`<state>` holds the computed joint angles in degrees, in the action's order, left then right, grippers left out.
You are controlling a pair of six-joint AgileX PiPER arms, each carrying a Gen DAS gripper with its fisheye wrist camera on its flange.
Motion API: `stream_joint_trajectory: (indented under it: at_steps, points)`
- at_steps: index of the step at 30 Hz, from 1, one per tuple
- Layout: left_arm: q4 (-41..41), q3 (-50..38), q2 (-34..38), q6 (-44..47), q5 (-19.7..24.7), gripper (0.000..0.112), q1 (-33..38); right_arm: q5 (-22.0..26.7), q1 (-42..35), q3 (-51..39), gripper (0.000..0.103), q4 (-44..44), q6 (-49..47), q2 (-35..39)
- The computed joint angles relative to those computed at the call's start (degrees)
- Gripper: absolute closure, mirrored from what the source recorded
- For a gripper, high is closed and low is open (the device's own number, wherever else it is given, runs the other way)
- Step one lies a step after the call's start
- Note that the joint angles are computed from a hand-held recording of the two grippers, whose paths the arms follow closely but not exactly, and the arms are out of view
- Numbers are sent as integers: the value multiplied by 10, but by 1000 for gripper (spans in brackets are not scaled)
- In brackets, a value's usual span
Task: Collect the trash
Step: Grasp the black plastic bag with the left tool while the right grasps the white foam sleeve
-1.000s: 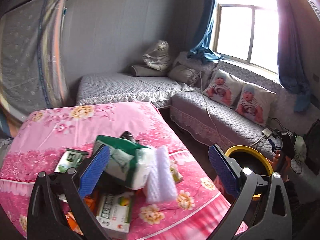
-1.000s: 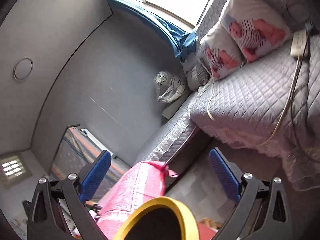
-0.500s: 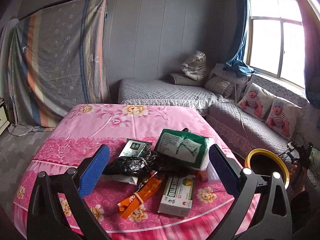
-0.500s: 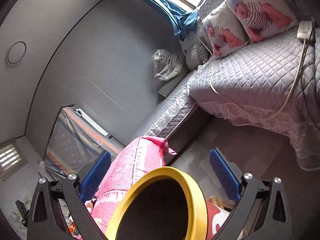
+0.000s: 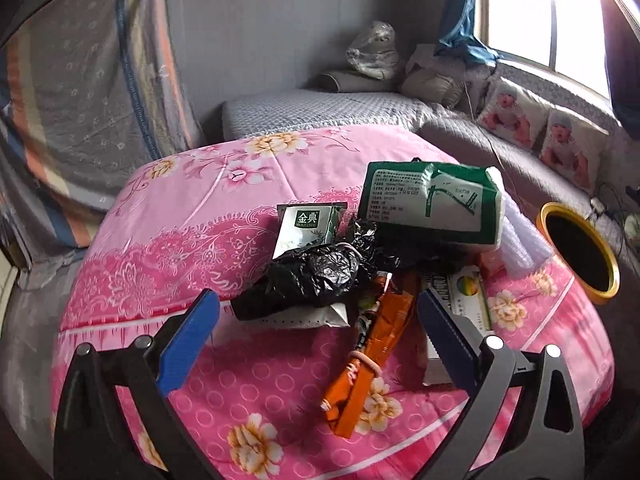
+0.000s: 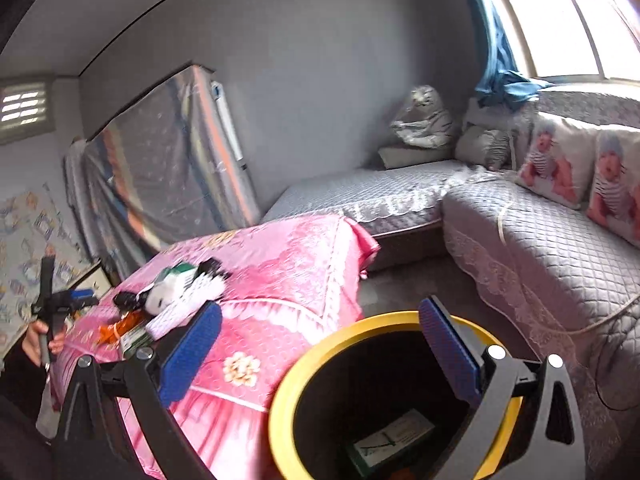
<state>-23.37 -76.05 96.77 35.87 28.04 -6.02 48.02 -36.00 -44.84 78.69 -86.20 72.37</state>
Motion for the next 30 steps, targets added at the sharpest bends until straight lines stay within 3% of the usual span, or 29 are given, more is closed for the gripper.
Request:
stream_joint_trajectory:
  at_steps: [2,5,7,9,10,12,14,19,21,27,30]
  points:
    - [28,-55,43,21,26,18,-3,-35,74,-7,8,-13,27,-5]
    - [25,-149,106,52,105,18,-1,-60,152,-23,8,-30,70,-4]
    - [47,-177,131,51,113,19,-11,-66,184,-31,8,-36,87,-3]
    - [62,-208,158,46,130,29,-15,-86,217,-38,8,-54,111,-6]
    - [59,-232,176,42,152,39,-13,-95,229,-43,8,-68,128,-7]
    - [43,-257,198,42,177,48,-7,-88,231,-48,8,-82,141,-7]
    - [44,-251,202,46,170,62,-9,-79,235,-50,8,-87,148,-8]
    - [2,-205,175,76,140,77,1,-77,269,-57,8,-108,167,-11]
    - [-42,-179,148,111,135,80,16,-78,289,-65,8,-117,181,-6]
    - [-145,-96,62,174,118,81,64,-183,398,-102,8,-223,295,29]
    - [-201,-39,14,198,97,81,84,-172,432,-160,8,-310,406,99]
